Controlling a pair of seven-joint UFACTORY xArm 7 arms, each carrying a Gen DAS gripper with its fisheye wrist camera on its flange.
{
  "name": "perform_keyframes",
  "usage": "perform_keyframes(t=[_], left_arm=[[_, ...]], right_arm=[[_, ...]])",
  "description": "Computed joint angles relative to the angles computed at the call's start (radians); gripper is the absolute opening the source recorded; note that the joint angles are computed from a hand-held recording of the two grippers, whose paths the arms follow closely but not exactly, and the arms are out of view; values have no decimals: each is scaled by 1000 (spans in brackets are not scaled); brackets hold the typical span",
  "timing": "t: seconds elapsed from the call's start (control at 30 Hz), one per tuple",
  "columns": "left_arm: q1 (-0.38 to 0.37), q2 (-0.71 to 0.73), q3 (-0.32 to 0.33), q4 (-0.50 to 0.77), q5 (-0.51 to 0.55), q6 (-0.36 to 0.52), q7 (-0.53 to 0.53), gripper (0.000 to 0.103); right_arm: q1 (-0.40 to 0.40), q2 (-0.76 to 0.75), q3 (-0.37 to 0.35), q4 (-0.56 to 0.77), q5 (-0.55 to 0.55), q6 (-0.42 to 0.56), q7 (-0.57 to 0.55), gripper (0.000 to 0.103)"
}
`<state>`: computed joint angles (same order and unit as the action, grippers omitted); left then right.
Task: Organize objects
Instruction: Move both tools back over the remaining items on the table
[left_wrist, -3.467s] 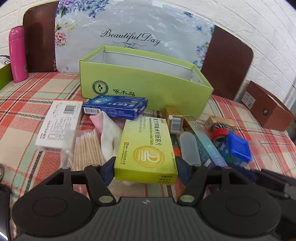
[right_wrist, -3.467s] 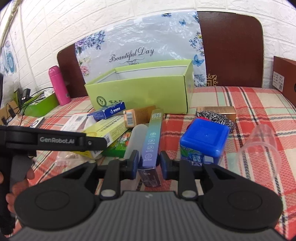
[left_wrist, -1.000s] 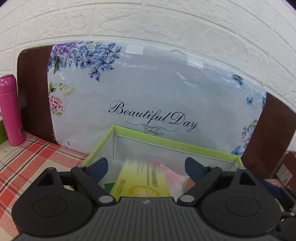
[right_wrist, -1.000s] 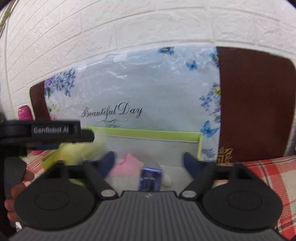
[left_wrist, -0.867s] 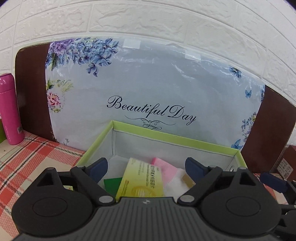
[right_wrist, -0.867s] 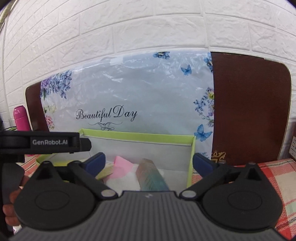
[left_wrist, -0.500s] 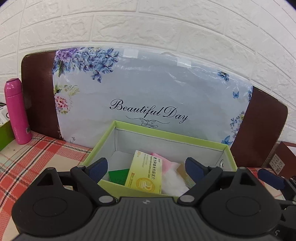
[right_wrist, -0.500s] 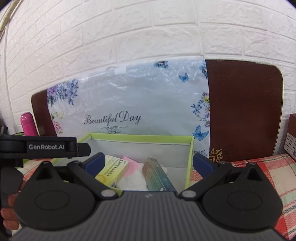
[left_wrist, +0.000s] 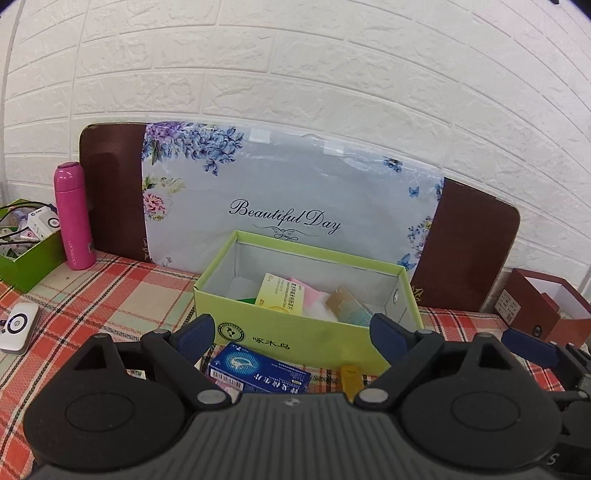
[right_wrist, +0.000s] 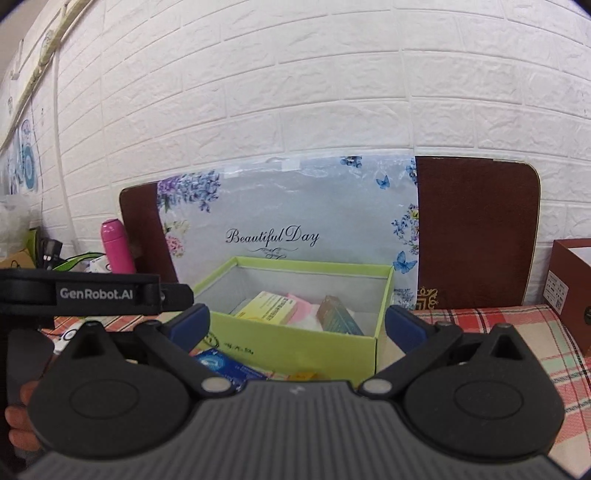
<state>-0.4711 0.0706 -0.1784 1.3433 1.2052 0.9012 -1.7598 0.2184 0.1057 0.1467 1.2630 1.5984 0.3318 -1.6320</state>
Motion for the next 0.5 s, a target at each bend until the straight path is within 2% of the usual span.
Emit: perform_keyframes(t=[0.13, 0.27, 0.37, 0.5], left_arm=[[-29, -53, -37, -76, 24, 35, -61, 94], [-39, -99, -74, -156, 17, 35, -134, 94], [-42, -120, -100, -207, 13, 47, -187, 94], [-41, -120, -112, -255, -10, 44, -217, 94]], right_arm=[[-7, -129, -21, -154, 41, 20, -61, 103], [-8, -225, -53, -275, 67, 51, -64, 103], [-9, -257, -65, -330, 76, 60, -48, 103], [0, -243, -56, -362, 76, 25, -25, 103]])
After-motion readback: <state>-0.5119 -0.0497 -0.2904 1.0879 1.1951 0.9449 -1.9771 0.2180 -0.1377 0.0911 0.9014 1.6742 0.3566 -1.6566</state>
